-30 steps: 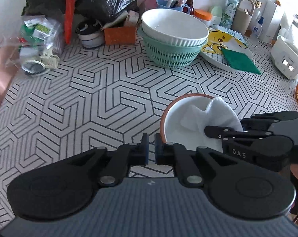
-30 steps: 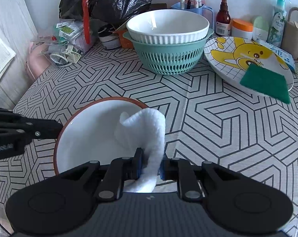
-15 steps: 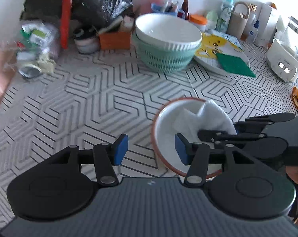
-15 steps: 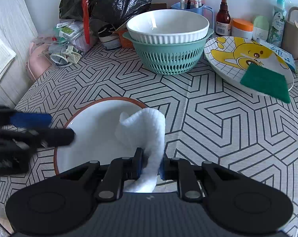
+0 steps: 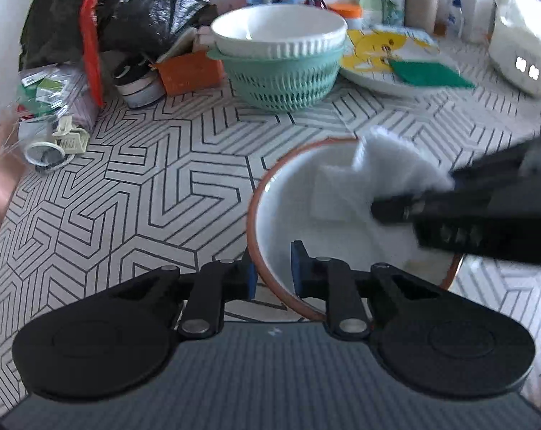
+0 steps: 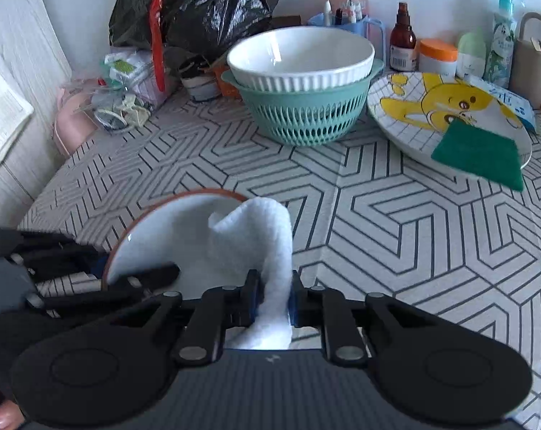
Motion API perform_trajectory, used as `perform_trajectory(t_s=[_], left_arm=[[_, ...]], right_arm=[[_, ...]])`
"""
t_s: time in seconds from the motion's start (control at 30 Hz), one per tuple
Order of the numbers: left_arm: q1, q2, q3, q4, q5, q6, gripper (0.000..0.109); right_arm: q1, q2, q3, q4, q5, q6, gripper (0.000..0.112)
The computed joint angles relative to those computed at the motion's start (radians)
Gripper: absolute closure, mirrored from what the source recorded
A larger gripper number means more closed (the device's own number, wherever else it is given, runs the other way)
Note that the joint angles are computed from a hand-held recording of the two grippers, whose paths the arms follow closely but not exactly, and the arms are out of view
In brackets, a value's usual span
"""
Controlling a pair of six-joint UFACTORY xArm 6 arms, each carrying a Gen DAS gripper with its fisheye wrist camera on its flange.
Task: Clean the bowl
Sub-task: 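Wipe the towel around the bowl's inner wall with the right gripper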
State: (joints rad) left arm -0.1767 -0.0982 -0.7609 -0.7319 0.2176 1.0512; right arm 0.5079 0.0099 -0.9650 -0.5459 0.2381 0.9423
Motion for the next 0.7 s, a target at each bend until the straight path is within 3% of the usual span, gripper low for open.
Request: perform_trajectory(t_s=[0.17,0.3,0.5,0.7], left_arm=[[-0.001,0.006,-0.005,-0.093,0.007,0.084,0.092],[-0.002,0.006,-0.005,-0.101,0.005,0.088,0.092],[-0.008,0.006,0.000,-0.104,-0.008,0.095,0.092],[-0.011,0.000,0.009,-0.118,-0.024,0.083,0.092]], right_arm=[[0.009,0.018,-0.045,0.082,0.052,-0.101,0.101],[0.019,0.045,-0.106,0.152,0.121,-0.203,0.099],[0.036,0.088,-0.192,0.150,0.206,-0.253,0.093],[0.026,0.086,-0.173,0.185,0.159,-0.263,0.094]])
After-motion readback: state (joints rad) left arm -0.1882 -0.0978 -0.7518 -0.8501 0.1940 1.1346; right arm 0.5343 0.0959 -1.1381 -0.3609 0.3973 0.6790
